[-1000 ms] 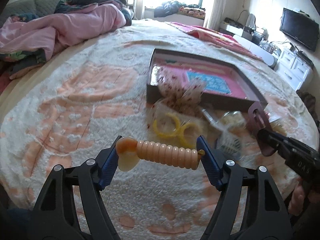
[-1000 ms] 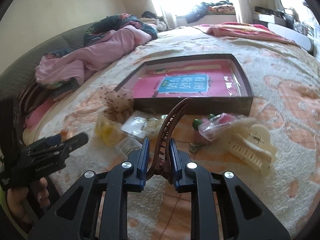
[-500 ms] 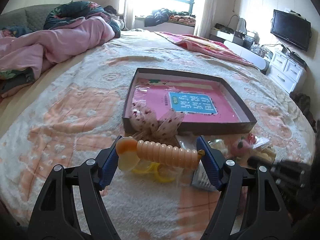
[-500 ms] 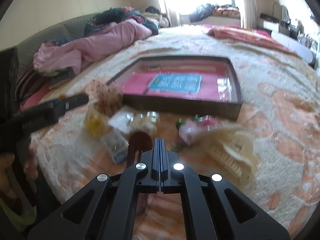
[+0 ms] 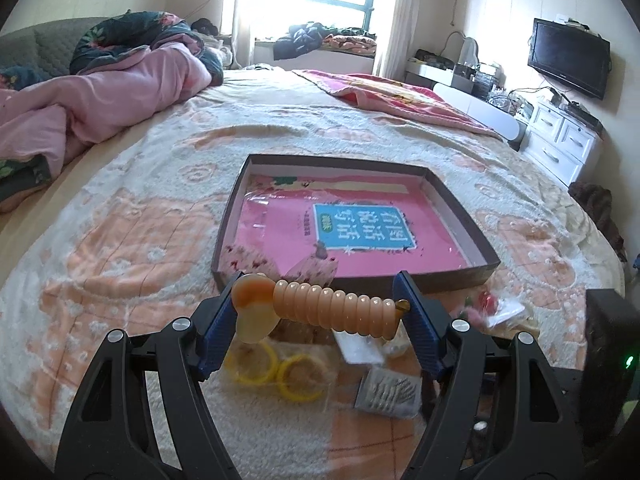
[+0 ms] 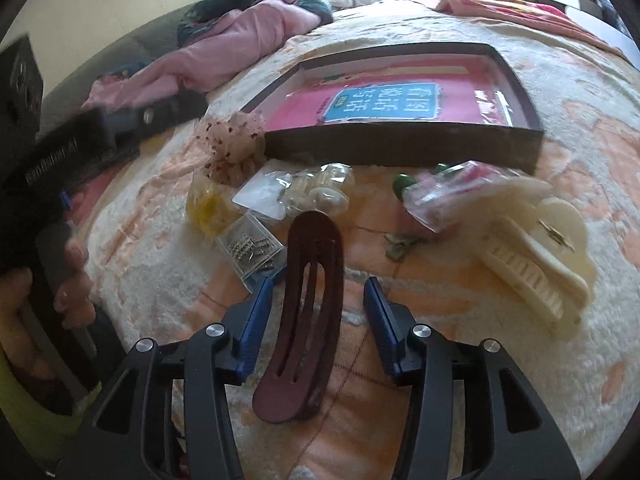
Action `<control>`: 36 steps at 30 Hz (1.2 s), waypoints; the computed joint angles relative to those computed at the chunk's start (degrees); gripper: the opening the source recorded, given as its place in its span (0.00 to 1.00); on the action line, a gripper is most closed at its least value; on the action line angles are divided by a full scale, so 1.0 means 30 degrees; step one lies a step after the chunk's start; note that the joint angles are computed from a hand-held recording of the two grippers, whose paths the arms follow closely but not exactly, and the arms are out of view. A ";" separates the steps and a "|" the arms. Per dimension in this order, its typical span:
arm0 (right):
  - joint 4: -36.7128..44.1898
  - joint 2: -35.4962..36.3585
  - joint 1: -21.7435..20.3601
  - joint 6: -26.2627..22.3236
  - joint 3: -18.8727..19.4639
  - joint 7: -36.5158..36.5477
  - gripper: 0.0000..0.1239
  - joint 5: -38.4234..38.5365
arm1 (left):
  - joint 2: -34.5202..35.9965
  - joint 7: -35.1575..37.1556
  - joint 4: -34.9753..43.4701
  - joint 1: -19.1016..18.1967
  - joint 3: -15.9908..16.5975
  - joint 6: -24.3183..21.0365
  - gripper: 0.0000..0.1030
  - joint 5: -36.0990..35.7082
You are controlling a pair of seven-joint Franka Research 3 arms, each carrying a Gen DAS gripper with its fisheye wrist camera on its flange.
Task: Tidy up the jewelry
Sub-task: 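Carry the orange hair tie with the left tool while the right tool carries the brown clip toward the tray, then open the left tool over the pink tray while the right tool drops the brown clip in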
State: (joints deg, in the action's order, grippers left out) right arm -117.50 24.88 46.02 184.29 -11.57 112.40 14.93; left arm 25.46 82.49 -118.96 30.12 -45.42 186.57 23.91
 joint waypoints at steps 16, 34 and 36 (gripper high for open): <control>0.0029 -0.0685 0.1591 0.1571 -0.2198 -0.2411 0.07 0.1566 | 0.1873 0.1046 0.4372 -0.3797 0.2607 -0.1193 0.63 -0.1930; 0.4625 0.1660 -0.2310 -0.1230 -0.2186 -0.3155 0.07 0.3041 | 0.4792 0.2965 0.9481 -0.8436 0.7069 -0.4469 0.63 -0.5097; 0.5164 0.2191 -0.1923 -0.2163 -0.3027 -0.2189 0.07 0.2403 | 0.4850 0.3078 0.9606 -0.8838 0.7546 -0.4568 0.64 -0.5251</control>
